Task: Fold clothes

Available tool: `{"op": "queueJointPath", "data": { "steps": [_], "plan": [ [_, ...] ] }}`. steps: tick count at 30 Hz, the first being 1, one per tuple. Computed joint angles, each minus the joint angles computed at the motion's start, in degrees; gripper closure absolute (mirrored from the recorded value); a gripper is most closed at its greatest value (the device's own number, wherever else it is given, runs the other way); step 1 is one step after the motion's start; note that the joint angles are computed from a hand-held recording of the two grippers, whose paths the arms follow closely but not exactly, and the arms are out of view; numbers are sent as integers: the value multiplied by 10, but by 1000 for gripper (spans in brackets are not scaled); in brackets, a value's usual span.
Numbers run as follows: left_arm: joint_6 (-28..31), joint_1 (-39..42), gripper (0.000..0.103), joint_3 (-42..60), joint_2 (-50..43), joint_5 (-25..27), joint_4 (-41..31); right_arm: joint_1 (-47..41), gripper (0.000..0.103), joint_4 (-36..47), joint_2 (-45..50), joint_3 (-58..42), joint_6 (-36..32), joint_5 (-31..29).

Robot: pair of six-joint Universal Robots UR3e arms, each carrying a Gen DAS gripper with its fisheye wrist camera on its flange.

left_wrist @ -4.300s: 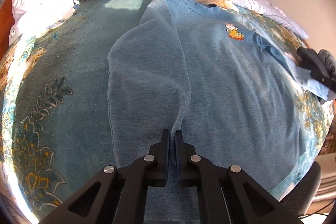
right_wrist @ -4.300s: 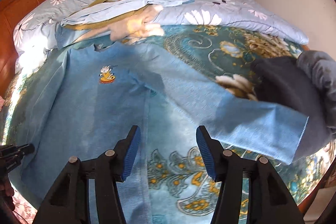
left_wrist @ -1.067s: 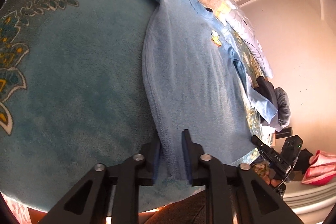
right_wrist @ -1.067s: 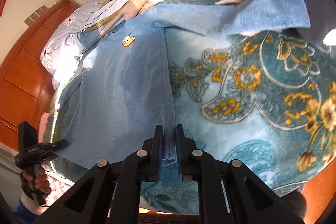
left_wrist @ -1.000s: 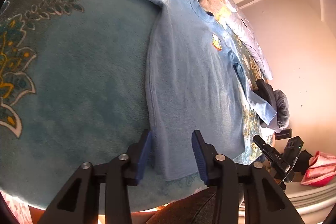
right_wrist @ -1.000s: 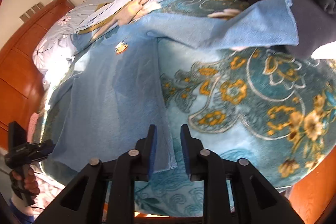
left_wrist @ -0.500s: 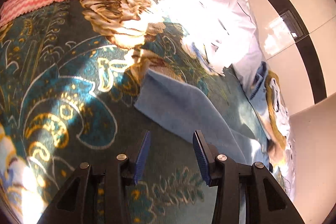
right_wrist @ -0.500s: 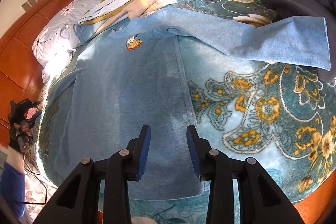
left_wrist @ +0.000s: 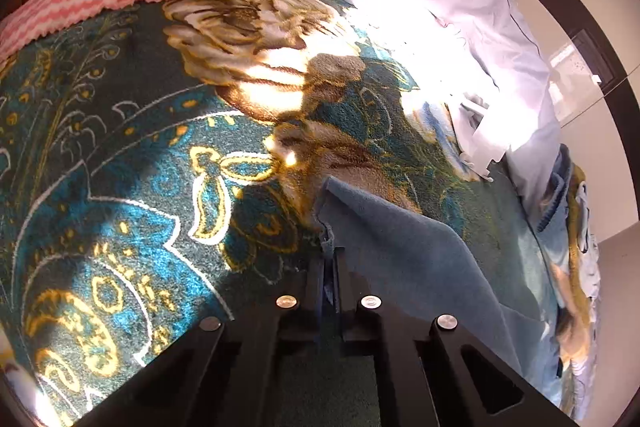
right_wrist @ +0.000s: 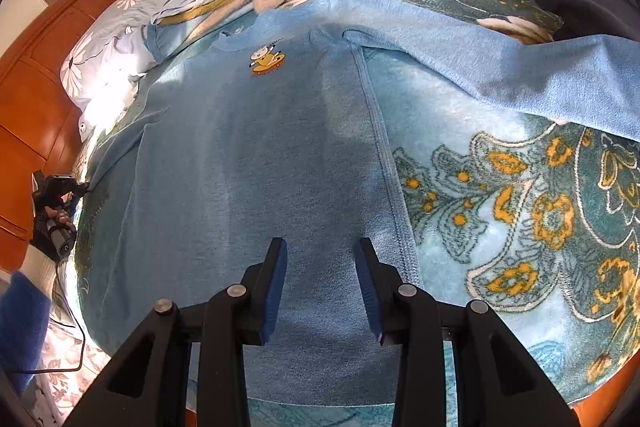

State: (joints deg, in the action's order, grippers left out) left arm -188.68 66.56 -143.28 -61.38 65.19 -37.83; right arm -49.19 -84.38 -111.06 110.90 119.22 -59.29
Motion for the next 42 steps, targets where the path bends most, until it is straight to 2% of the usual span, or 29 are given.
{"op": "queueJointPath", "data": {
  "steps": [4,10,11,13,19,26,33,38,42],
  "plan": [
    [-25,-45,99,58,16,10,1,-5,67,3,3,-2,-3,1],
    [-41,-167,99,251,0,-3,-3,-17,67,7,14,-6,-1,2],
    [-47,-204,99,284,-18,11,9,-17,66,7,15,-5,0,2],
    [-52,-285,99,352,-64,49,30,-18,66,6,15,-2,1,4],
    [-81,-499,99,532,-231,118,41,-30,67,21,15,-4,-10,11],
    [-128,-696,99,773,-477,185,5,-46,67,33,28,-9,-23,19],
    [-149,-817,99,1053,-724,231,-128,-50,67,40,49,-17,-28,25],
    [-176,-854,99,1086,-787,226,-142,-53,67,43,53,-15,-33,27],
    [-168,-866,99,1138,-828,212,-187,-54,67,40,56,-11,-36,28]
  ]
}}
